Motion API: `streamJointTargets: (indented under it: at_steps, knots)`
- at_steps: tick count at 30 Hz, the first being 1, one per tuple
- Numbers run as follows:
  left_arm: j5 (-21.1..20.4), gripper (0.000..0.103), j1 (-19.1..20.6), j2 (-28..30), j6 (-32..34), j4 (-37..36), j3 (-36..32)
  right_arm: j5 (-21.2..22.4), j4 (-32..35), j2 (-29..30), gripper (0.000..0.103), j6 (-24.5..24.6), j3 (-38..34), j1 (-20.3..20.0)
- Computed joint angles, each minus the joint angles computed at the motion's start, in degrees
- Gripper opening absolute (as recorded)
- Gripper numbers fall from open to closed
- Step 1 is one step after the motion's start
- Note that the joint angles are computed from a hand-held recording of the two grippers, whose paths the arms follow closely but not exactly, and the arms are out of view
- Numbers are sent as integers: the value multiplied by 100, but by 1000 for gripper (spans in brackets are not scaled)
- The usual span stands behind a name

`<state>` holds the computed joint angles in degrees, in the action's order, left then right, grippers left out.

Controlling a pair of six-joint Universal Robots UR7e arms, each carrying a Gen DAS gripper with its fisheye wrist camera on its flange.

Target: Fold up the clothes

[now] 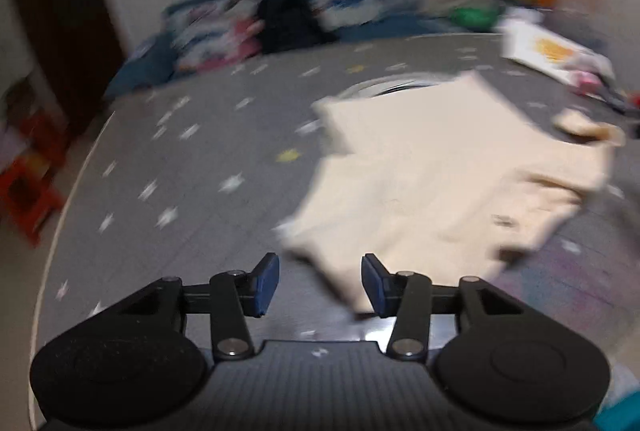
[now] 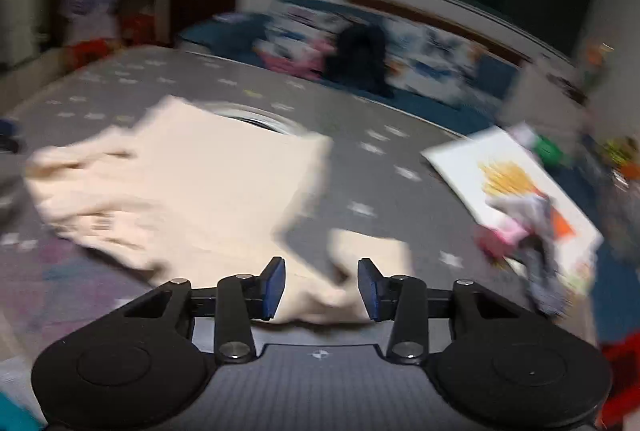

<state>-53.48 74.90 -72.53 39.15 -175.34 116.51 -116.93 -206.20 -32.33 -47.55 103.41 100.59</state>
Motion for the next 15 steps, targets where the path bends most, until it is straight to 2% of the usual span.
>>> streamJointTargets:
  at_steps: [3, 5, 7, 10, 13, 14, 15]
  knots:
    - [-414, 45, -171, -52, 675, -179, 435, 551, 262, 64, 43, -581, 166, 32]
    - [-666, 46, -269, 94, 1186, -325, 664, 722, 358, 242, 43, -1125, 153, 75]
    - [-714, 46, -318, 361, 1529, -572, 729, 755, 297, 466, 42, -1635, 100, 108]
    - [-707, 46, -335, 737, 1859, -902, 686, 673, 351, 760, 41, -2086, -153, 145]
    - [-789, 46, -250, 1000, 2091, -917, 512, 632, 269, 965, 41, -2559, -368, 117]
    - [-780, 41, -241, 1060, 2113, -896, 460, 607, 263, 1015, 39, -2667, -437, 111]
    - [-752, 32, -216, 1161, 2117, -889, 385, 590, 278, 1063, 37, -2735, -501, 94]
